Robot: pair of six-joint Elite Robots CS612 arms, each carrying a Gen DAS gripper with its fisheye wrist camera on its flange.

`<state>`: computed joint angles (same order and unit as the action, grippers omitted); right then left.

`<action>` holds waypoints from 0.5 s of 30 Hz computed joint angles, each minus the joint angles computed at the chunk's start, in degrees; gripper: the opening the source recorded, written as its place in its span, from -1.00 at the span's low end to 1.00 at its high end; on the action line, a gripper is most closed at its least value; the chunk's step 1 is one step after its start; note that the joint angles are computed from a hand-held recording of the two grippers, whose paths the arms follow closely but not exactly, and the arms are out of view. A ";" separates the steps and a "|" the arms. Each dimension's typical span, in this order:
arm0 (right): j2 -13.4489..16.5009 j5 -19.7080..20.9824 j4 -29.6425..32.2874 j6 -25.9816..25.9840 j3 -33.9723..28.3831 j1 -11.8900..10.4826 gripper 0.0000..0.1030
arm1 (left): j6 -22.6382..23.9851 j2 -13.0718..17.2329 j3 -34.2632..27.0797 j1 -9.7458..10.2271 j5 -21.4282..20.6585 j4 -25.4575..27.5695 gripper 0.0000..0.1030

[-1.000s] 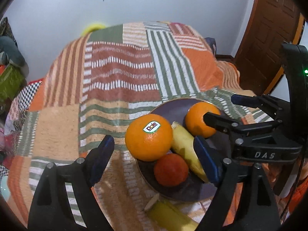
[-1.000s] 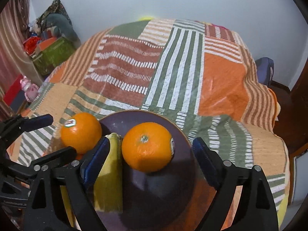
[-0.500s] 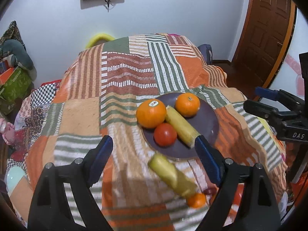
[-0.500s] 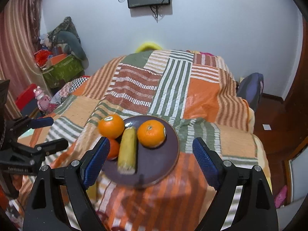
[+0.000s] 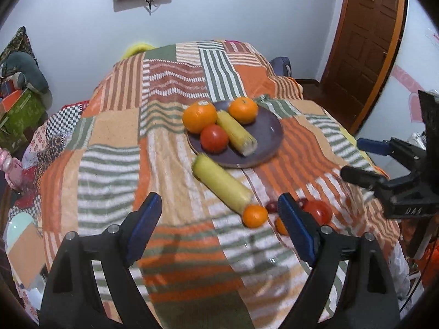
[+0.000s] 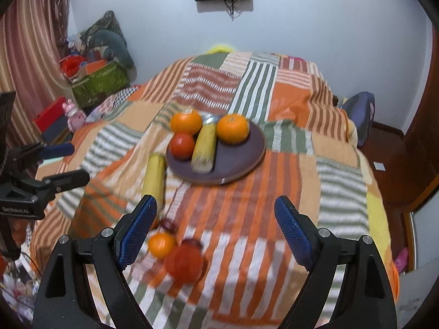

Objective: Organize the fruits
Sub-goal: 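Withdraw both tools toward the remaining fruit, then grasp the large red tomato with the right tool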

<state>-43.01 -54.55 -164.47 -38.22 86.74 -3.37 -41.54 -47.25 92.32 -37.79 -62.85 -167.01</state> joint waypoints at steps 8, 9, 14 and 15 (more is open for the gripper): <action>0.49 -1.06 7.15 -4.55 1.57 0.41 0.44 | -1.56 1.01 0.26 -0.47 -2.61 0.49 0.49; 0.79 -1.69 8.46 -5.29 1.22 0.61 0.38 | -2.01 1.09 0.30 -0.32 -3.27 0.45 0.45; 1.62 -3.02 12.19 -6.31 0.43 0.84 0.08 | -2.99 1.93 -0.04 0.33 -6.13 0.71 -0.04; 1.78 -3.33 12.30 -6.32 0.32 0.94 0.05 | -2.94 2.10 -0.18 0.46 -6.48 0.71 -0.08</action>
